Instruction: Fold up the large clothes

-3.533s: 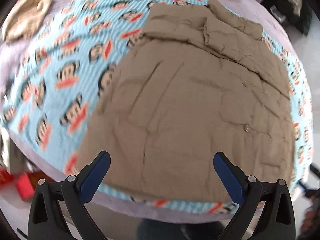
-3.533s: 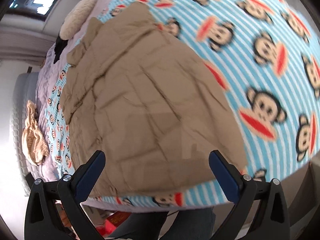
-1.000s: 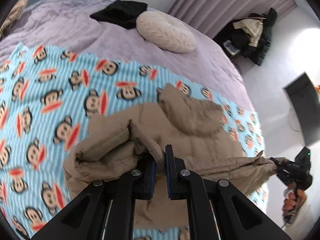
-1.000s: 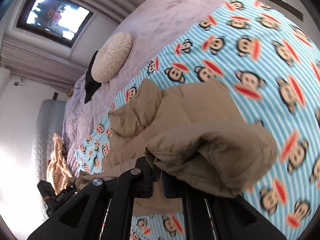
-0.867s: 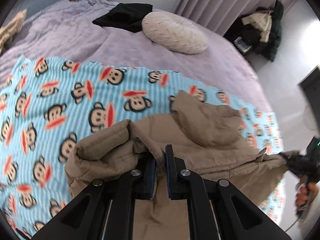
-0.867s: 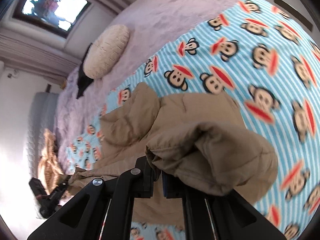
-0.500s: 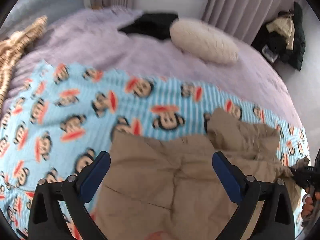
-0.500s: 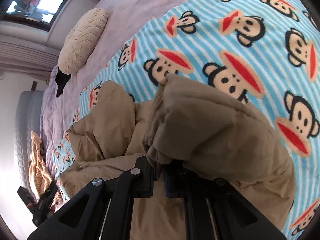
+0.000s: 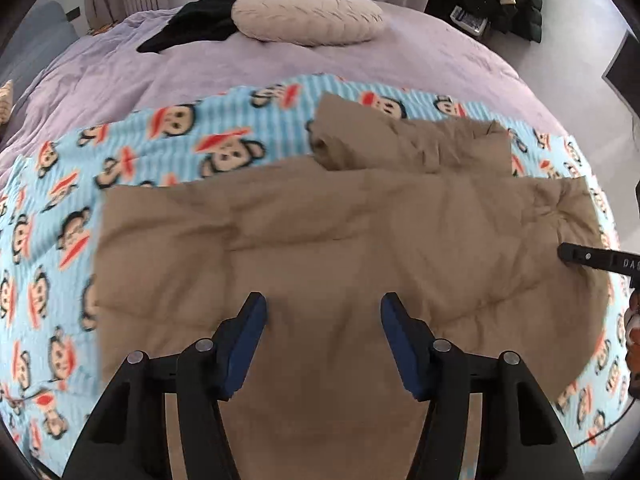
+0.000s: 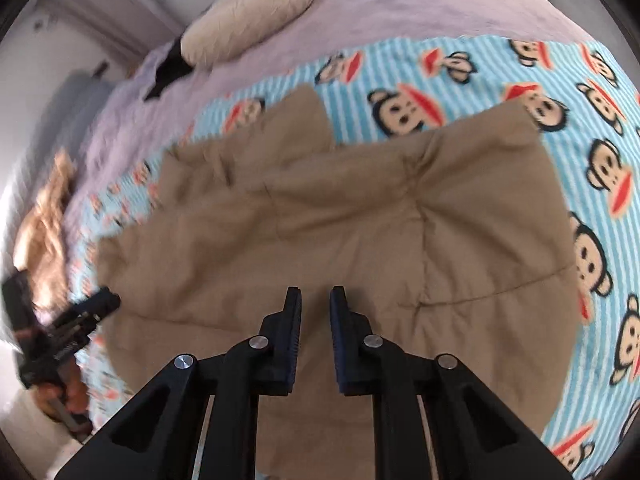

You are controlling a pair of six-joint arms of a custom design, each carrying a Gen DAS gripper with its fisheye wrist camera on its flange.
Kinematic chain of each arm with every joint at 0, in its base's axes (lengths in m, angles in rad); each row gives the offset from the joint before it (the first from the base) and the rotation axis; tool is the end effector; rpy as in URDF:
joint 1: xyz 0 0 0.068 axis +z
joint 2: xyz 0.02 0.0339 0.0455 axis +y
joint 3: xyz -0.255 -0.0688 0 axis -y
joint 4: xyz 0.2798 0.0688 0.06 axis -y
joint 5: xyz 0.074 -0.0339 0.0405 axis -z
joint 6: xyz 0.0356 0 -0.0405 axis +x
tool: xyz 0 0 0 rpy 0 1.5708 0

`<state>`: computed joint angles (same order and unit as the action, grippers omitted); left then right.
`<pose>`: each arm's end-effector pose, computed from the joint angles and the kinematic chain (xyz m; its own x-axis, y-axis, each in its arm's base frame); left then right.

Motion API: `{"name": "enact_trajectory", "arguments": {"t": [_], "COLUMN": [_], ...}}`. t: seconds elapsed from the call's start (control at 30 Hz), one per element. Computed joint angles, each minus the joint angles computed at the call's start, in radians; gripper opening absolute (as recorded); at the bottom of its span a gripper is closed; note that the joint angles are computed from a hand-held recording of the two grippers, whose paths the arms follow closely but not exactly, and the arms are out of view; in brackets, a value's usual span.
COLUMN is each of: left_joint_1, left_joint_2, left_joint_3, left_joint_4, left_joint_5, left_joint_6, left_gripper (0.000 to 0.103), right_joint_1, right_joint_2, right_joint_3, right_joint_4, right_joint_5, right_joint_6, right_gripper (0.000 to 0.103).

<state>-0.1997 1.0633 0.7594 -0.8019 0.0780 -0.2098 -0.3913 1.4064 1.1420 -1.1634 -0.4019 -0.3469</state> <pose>0.2250 -0.0484 0.2120 -0.9052 -0.0286 -0.4241 0.0445 0.9859 -0.1615 0.2634 -0.0936 0.2442 -0.9623 0.0585 -0.2657 -0.0294 0.9484 0.3157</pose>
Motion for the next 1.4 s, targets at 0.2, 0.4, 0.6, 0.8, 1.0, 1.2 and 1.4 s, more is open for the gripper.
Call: {"name": "enact_trajectory", "arguments": {"t": [0.2, 0.4, 0.6, 0.8, 1.0, 1.2, 1.4], "left_joint_1": [-0.017, 0.014, 0.086, 0.262, 0.28, 0.352, 0.341], "left_joint_2": [0.265, 0.429, 0.295, 0.317, 0.505, 0.478, 0.209], "left_joint_3": [0.048, 0.12, 0.063, 0.001, 0.064, 0.104, 0.036], "left_joint_4": [0.233, 0.31, 0.291, 0.349, 0.416, 0.289, 0.14], "left_joint_5": [-0.133, -0.128, -0.192, -0.216, -0.15, -0.087, -0.14], "left_joint_6": [-0.093, -0.045, 0.079, 0.124, 0.034, -0.005, 0.13], "left_gripper": [0.062, 0.063, 0.063, 0.079, 0.094, 0.098, 0.098], "right_joint_1": [0.078, 0.08, 0.048, -0.098, -0.06, -0.015, -0.01], "right_joint_2": [0.096, 0.236, 0.207, 0.204, 0.348, 0.345, 0.172], "right_joint_3": [-0.045, 0.01, 0.065, 0.067, 0.107, 0.149, 0.106], "right_joint_4": [0.249, 0.328, 0.273, 0.319, 0.387, 0.346, 0.256], "right_joint_5": [0.077, 0.063, 0.124, 0.208, 0.226, 0.284, 0.258], "right_joint_6": [0.097, 0.153, 0.07, 0.035, 0.146, 0.179, 0.19], "right_gripper": [0.011, 0.006, 0.006, 0.006, 0.006, 0.01, 0.037]}}
